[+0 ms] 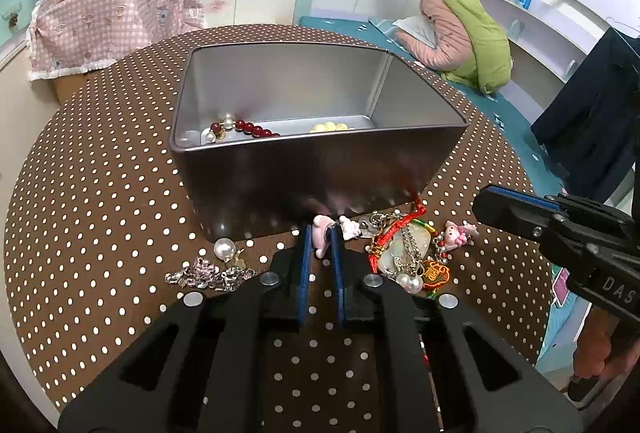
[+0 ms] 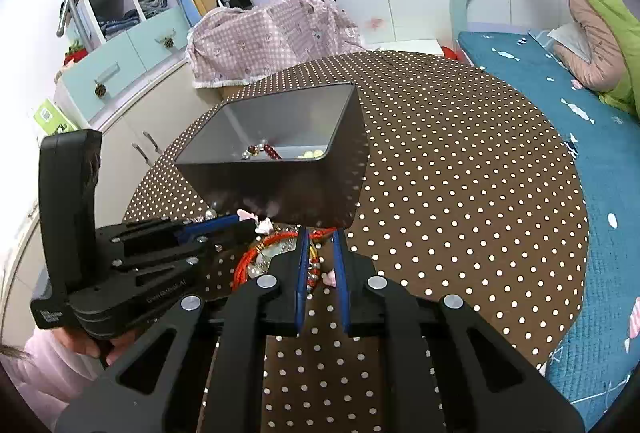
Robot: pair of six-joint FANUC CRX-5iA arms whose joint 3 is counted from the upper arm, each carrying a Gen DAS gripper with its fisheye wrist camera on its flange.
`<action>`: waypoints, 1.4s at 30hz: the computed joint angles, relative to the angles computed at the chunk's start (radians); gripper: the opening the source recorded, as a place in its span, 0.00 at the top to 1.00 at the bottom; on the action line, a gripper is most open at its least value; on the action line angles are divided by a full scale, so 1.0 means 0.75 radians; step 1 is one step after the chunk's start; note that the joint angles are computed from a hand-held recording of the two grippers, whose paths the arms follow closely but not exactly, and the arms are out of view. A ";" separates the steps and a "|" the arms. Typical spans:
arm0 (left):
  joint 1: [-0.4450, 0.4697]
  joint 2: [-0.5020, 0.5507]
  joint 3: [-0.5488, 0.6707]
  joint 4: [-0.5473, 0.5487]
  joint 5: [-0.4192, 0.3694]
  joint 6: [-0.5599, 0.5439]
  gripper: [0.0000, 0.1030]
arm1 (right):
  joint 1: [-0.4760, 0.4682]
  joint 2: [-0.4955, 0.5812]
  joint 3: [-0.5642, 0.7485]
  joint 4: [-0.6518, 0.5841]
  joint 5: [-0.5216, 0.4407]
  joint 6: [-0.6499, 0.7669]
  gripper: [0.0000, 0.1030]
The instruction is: Organize jewelry
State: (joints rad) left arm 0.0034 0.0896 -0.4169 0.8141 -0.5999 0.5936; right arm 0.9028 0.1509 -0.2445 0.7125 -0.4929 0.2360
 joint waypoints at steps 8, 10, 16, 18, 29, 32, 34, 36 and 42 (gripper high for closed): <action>0.032 -0.059 -0.063 0.099 -0.006 -0.067 0.92 | 0.015 0.046 0.037 -0.065 -0.096 0.066 0.72; 0.039 -0.078 -0.079 0.119 -0.009 -0.085 0.92 | 0.015 0.057 0.041 -0.064 -0.096 0.083 0.74; 0.057 -0.111 -0.109 0.171 -0.013 -0.123 0.92 | 0.033 0.093 0.068 -0.014 -0.180 0.127 0.87; 0.056 -0.121 -0.118 0.188 -0.010 -0.136 0.92 | 0.024 0.083 0.052 -0.027 -0.150 0.111 0.88; 0.053 -0.210 -0.164 0.351 0.003 -0.286 0.92 | -0.014 0.001 0.007 0.029 -0.104 -0.010 0.90; 0.051 -0.221 -0.157 0.403 0.017 -0.323 0.92 | -0.032 -0.032 -0.015 0.115 -0.054 -0.071 0.90; 0.045 -0.220 -0.150 0.440 0.030 -0.351 0.92 | -0.037 -0.031 -0.002 0.153 -0.046 -0.083 0.90; 0.036 -0.216 -0.140 0.466 0.052 -0.368 0.92 | -0.045 -0.029 0.010 0.187 -0.027 -0.090 0.90; 0.011 -0.173 -0.087 0.515 0.082 -0.391 0.91 | -0.056 0.032 0.108 0.167 0.027 0.019 0.90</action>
State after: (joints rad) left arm 0.0116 -0.0403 -0.4823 1.2004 -0.5382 0.3005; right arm 0.8610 0.1747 -0.1632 0.8380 -0.4724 0.2500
